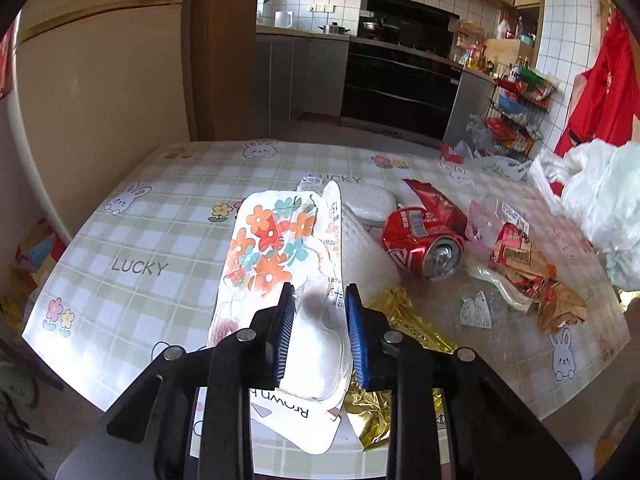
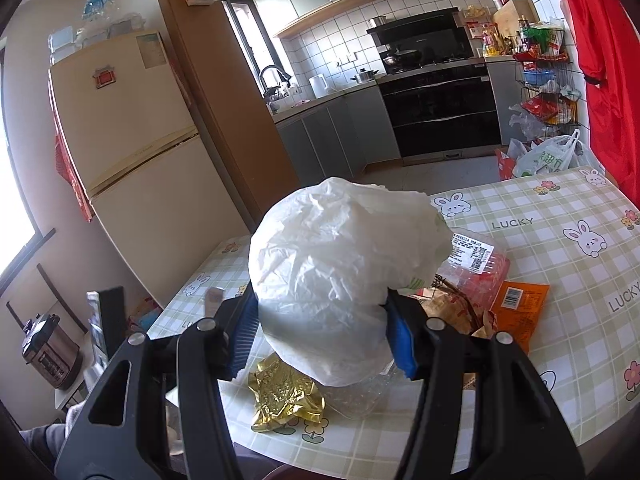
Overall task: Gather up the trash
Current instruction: 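Carry the white bag over the pink bucket with the right tool and release it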
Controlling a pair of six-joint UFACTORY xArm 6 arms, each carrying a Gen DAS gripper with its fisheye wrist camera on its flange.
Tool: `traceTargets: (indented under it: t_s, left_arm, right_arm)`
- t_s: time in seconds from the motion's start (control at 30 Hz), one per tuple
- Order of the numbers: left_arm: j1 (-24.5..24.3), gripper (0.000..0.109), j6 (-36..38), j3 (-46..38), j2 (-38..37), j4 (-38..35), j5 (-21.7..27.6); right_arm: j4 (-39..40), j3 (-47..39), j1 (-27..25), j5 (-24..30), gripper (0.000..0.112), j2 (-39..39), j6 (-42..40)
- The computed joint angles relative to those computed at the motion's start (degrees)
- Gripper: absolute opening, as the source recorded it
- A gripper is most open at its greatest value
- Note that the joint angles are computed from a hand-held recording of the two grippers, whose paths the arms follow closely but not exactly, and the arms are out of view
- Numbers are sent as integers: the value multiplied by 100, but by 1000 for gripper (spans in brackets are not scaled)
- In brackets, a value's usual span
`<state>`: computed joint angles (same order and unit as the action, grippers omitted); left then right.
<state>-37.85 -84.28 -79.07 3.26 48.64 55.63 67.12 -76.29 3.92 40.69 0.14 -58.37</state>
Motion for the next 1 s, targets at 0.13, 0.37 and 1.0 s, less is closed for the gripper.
traceTargets:
  t_s: [0.13, 0.37, 1.0]
  left_arm:
    - [-143, 25, -271, 344, -525, 226, 29]
    - [-540, 25, -612, 672, -1132, 442, 72]
    - [-1904, 26, -882, 661, -1670, 974, 1124]
  right_arm:
    - [-8, 110, -2, 95, 57, -154, -74]
    - [-187, 490, -113, 354, 57, -622, -157]
    - [-1478, 2163, -705, 1533, 57, -2406, 70]
